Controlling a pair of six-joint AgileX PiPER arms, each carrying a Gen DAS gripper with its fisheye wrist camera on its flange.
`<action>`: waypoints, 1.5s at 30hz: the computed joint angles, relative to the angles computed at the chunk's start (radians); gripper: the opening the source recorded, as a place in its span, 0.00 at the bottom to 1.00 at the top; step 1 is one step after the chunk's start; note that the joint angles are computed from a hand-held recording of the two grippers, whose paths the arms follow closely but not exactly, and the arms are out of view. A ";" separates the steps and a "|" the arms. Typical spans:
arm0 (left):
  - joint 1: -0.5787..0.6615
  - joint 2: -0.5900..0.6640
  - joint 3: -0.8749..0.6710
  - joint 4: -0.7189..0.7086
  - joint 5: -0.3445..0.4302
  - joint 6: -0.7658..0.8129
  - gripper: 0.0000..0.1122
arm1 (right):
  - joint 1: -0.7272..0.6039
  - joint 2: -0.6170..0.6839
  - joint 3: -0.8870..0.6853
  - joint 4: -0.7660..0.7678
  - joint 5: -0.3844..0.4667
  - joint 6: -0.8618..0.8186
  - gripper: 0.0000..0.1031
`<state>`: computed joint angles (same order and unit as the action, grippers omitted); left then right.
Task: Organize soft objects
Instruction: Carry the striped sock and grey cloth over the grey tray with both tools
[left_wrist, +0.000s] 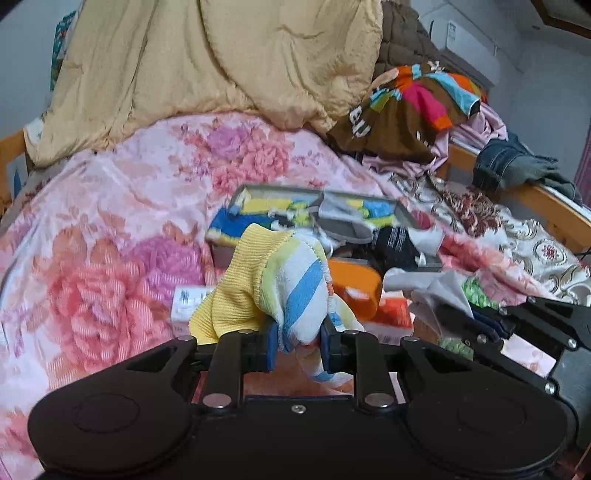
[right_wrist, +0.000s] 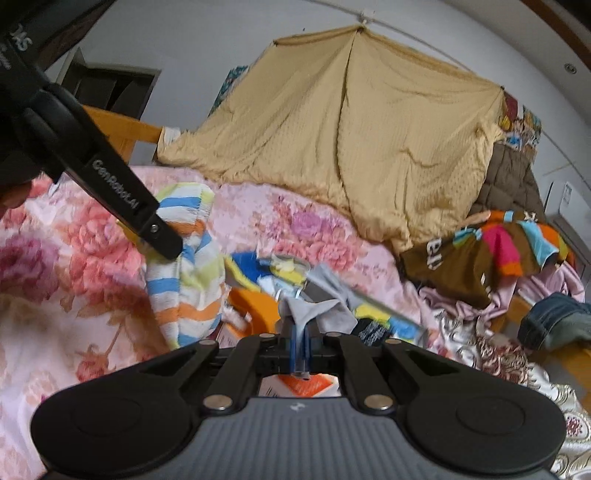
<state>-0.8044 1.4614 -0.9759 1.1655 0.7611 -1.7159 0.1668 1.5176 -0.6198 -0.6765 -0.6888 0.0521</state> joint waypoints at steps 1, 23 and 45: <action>0.005 -0.001 -0.010 0.004 0.002 0.009 0.21 | -0.003 0.003 -0.011 0.000 -0.010 0.002 0.05; 0.368 0.450 -0.604 0.053 -0.175 0.210 0.21 | 0.047 0.530 -0.757 -0.013 0.152 0.204 0.05; 0.477 0.763 -0.923 -0.328 -0.140 0.375 0.22 | 0.058 0.646 -1.001 -0.500 0.436 0.823 0.07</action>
<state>-0.3276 2.2243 -1.8988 0.8371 0.6208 -1.3404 0.2243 2.1635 -1.6206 -1.1764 -0.2532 0.8753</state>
